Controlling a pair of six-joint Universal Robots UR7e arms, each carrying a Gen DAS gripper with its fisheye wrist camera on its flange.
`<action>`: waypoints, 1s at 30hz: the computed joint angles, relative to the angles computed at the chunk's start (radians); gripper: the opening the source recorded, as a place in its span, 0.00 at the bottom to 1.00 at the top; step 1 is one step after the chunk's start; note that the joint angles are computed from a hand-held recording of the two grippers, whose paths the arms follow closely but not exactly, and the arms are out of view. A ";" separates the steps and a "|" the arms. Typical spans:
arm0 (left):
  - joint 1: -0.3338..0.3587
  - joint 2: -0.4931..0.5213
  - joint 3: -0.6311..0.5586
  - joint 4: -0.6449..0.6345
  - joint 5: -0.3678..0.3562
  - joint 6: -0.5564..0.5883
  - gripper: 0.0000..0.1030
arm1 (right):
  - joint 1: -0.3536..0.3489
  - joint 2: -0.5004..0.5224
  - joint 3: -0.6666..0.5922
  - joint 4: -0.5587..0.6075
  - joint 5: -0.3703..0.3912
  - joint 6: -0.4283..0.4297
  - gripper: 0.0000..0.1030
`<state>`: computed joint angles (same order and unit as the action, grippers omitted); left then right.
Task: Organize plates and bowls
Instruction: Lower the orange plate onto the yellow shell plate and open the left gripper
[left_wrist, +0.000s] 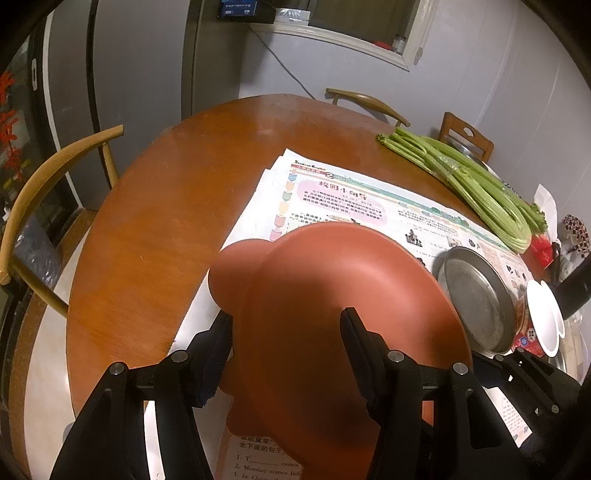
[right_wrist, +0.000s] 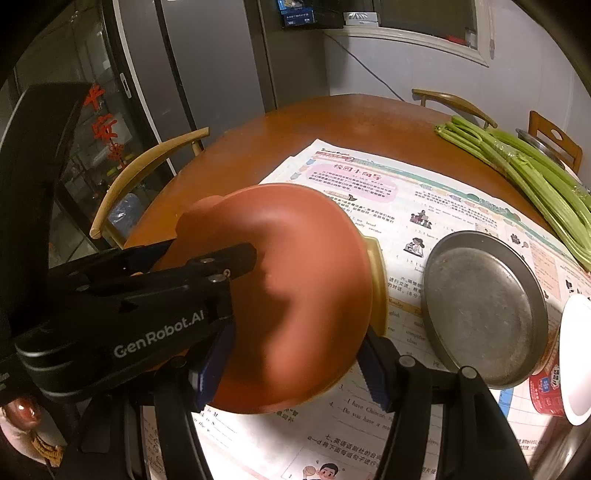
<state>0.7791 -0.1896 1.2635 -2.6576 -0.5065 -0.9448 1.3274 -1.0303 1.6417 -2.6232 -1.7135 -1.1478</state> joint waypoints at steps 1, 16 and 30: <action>0.001 -0.001 0.000 0.004 -0.001 -0.004 0.57 | -0.001 -0.004 0.002 0.004 0.004 -0.002 0.62; -0.001 -0.005 0.007 0.011 0.013 -0.012 0.57 | -0.009 -0.022 0.003 0.031 0.025 0.002 0.62; -0.018 -0.021 0.042 -0.019 0.025 -0.023 0.57 | -0.014 -0.028 0.004 0.037 0.022 0.009 0.62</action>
<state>0.7612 -0.2108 1.3058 -2.6769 -0.4819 -0.9680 1.3132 -1.0579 1.6461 -2.5858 -1.6917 -1.1386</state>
